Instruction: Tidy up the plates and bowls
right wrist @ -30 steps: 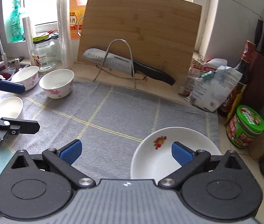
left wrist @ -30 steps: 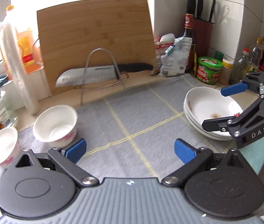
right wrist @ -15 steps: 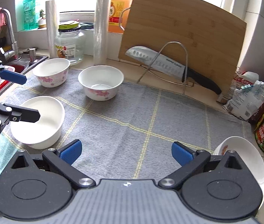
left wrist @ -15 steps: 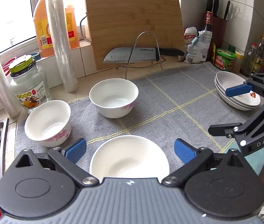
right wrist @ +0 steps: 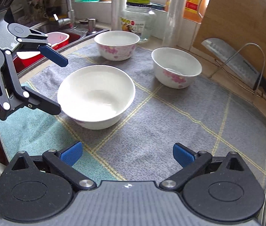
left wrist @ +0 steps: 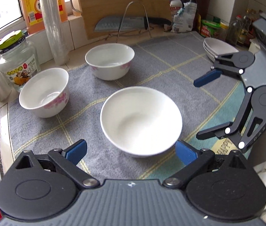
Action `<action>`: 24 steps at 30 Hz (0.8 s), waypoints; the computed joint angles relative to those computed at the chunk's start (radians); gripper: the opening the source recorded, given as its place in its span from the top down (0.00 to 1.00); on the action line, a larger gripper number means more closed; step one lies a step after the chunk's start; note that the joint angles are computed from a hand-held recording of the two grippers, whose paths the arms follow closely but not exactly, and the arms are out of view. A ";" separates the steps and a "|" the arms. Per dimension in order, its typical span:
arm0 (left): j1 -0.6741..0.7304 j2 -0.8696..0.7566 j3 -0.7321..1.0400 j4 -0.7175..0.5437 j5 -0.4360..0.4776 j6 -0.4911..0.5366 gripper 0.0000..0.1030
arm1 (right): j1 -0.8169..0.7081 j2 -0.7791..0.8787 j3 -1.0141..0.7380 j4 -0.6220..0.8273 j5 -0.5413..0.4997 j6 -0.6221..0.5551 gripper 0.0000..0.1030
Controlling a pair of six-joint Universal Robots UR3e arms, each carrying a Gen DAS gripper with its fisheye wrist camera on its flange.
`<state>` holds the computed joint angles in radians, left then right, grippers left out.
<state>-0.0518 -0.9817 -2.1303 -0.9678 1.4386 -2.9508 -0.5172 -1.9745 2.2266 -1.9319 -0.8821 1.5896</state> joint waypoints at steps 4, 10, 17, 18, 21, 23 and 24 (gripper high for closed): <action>0.036 0.002 -0.039 -0.006 -0.025 0.119 0.03 | 0.087 0.066 -0.006 -0.097 -0.015 0.047 0.00; 0.073 -0.030 -0.066 0.039 -0.060 0.259 0.04 | 0.180 0.135 -0.018 -0.211 -0.037 0.079 0.00; 0.088 -0.044 -0.079 0.073 -0.083 0.406 0.10 | 0.236 0.184 -0.037 -0.251 -0.058 0.059 0.07; 0.099 -0.043 -0.076 0.064 -0.096 0.427 0.11 | 0.239 0.188 -0.040 -0.251 -0.058 0.059 0.09; 0.109 -0.048 -0.071 0.058 -0.114 0.486 0.11 | 0.252 0.205 -0.062 -0.240 -0.064 0.051 0.10; 0.105 -0.061 -0.051 0.038 -0.122 0.528 0.11 | 0.255 0.205 -0.069 -0.234 -0.066 0.039 0.11; 0.104 -0.064 -0.048 0.042 -0.127 0.547 0.11 | 0.256 0.207 -0.074 -0.226 -0.066 0.032 0.13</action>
<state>0.0521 -1.0459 -2.1788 -0.9254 1.3117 -2.4038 -0.2607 -1.7679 2.1524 -2.1575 -0.9483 1.6220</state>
